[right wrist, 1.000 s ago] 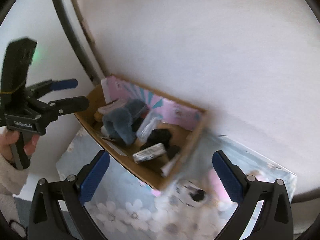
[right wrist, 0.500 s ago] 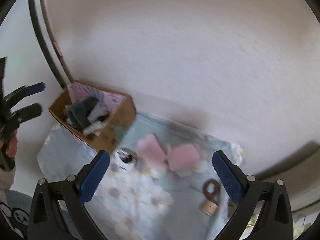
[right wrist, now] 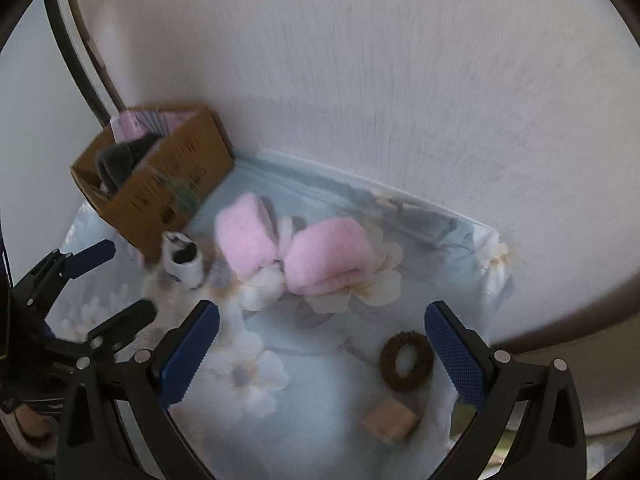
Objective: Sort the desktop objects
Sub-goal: 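Grasp the white panda sock with the left tool while the right tool grasps the pink fuzzy slipper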
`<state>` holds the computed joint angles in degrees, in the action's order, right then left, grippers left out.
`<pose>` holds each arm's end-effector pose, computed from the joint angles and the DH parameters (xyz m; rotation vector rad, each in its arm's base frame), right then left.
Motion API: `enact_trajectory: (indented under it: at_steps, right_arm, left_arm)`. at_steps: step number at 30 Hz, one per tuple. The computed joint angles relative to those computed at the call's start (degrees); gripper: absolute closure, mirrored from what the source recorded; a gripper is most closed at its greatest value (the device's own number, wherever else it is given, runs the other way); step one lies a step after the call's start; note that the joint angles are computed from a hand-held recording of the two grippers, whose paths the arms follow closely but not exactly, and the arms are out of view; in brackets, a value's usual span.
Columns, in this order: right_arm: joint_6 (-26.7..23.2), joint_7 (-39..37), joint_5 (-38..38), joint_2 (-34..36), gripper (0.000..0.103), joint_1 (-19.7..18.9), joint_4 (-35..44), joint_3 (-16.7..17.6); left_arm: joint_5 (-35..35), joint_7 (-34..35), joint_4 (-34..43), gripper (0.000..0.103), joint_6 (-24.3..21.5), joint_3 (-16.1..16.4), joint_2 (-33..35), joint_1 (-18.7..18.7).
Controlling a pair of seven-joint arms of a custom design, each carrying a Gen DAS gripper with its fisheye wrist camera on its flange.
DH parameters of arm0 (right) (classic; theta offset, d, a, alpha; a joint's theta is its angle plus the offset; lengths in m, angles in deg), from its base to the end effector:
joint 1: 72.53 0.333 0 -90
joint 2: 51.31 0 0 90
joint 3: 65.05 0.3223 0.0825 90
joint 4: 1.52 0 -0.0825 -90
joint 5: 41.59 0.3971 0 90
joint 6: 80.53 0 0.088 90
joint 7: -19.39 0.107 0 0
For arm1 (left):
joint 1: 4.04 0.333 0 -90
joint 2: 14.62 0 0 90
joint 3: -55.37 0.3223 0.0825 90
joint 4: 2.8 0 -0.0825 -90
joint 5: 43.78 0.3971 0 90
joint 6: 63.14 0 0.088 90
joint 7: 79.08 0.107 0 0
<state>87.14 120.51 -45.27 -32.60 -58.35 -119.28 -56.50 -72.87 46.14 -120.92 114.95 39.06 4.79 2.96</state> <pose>0.5958 0.2483 0.3371 -2.0701 1.6240 -0.3322 0.6416 -0.0522 0.3453 -1.6194 2.0319 -0.8096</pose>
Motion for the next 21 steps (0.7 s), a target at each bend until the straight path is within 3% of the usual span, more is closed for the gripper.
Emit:
enact_trajectory:
  at_steps: [1,3,5,7,14,17,19,20,21]
  right_arm:
    - [-0.29,-1.16,0.04,0.96,0.001,-0.46,0.88,0.44]
    - [-1.47,-4.24,1.15,3.27,0.001,-2.03,3.13,2.06]
    - [-2.67,-6.62,2.54,5.45,0.001,-3.13,5.41,3.22]
    - [-3.56,-8.84,3.72,7.30,0.001,-3.91,7.42,4.12]
    - [-6.12,-12.28,4.33,12.52,0.001,-3.22,14.07,3.70]
    - [-7.07,-13.10,4.67,14.53,0.005,-3.13,16.52,3.70]
    - [-8.24,-13.81,5.05,15.31,0.017,-3.26,17.70,3.91]
    - [-9.10,-14.35,5.51,15.76,0.026,-3.52,18.36,4.25]
    - [-9.31,-14.12,5.57,15.95,0.028,-3.17,18.61,3.87]
  left_arm:
    - [2.36,-4.24,0.71,0.016,0.84,4.89,1.05,-4.70]
    - [6.13,-10.93,2.33,0.016,0.94,11.67,3.00,-11.01]
    - [8.59,-15.88,4.58,0.016,-1.07,15.40,4.86,-14.16]
    - [9.98,-19.69,6.48,0.016,-2.15,16.82,6.45,-15.12]
    - [15.20,-25.94,9.92,0.017,-5.56,16.86,8.90,-13.95]
    - [18.39,-26.84,9.54,0.029,-4.81,17.05,9.02,-13.83]
    - [19.12,-27.00,9.90,0.046,-6.09,16.17,9.09,-12.67]
    - [19.03,-26.85,10.28,0.049,-7.21,15.30,9.16,-11.67]
    - [18.61,-26.30,10.67,0.053,-8.22,14.04,9.27,-10.31]
